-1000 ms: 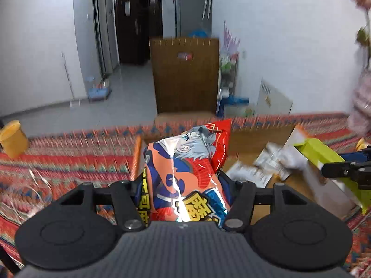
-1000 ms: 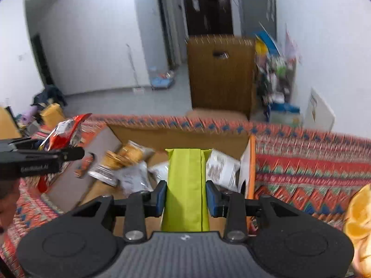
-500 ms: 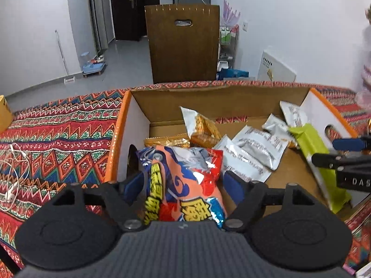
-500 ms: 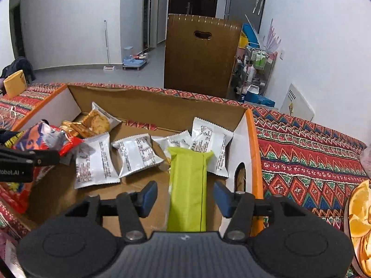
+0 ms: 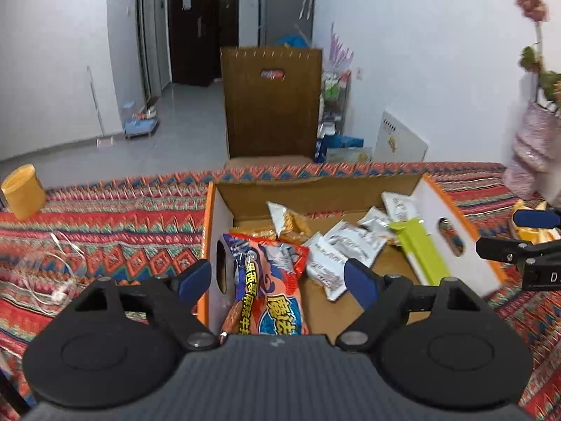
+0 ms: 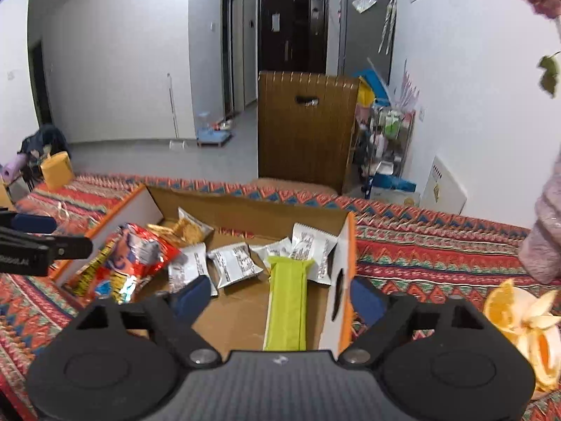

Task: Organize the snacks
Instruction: 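Withdraw both tools from the box back toward the snack pile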

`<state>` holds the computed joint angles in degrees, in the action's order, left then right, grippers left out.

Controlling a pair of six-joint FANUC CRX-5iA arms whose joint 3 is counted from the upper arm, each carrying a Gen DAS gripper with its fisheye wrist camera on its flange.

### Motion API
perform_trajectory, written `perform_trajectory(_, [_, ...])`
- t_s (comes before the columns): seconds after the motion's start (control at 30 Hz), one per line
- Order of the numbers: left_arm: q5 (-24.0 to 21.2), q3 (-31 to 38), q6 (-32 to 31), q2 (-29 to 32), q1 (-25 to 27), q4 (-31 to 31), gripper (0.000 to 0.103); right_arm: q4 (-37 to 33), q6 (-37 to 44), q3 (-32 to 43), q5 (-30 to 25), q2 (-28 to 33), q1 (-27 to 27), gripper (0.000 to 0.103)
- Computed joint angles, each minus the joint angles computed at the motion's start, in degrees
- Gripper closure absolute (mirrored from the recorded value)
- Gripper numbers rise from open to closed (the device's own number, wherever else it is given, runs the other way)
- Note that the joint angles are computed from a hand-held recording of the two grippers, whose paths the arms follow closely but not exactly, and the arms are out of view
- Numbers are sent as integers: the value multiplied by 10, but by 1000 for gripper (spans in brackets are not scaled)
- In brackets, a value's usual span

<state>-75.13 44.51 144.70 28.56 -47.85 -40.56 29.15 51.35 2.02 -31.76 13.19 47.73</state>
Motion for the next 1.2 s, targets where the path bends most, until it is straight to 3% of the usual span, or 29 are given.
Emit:
perform_trajectory(0.2, [-26,-1,12,-38,-72,-66,1,71,-61,-95,18,-104,15,9])
perform_trajectory(0.5, [-122,28,60,-53,-206,-194,0,229,-186,-261,50,-271,47,1])
perform_trajectory(0.8, [-193,-23,121,-52,-346,-323,0,416,-338,-432,28,-443,110,0])
perform_trajectory(1.0, [-274,-42,200,-23,-416,-367,0,507,-432,-527,-139,-508,244,0])
perform_trajectory(1.2, [-318,-50,292,0,-430,-308,0,445,-496,-583,-301,-537,440,0])
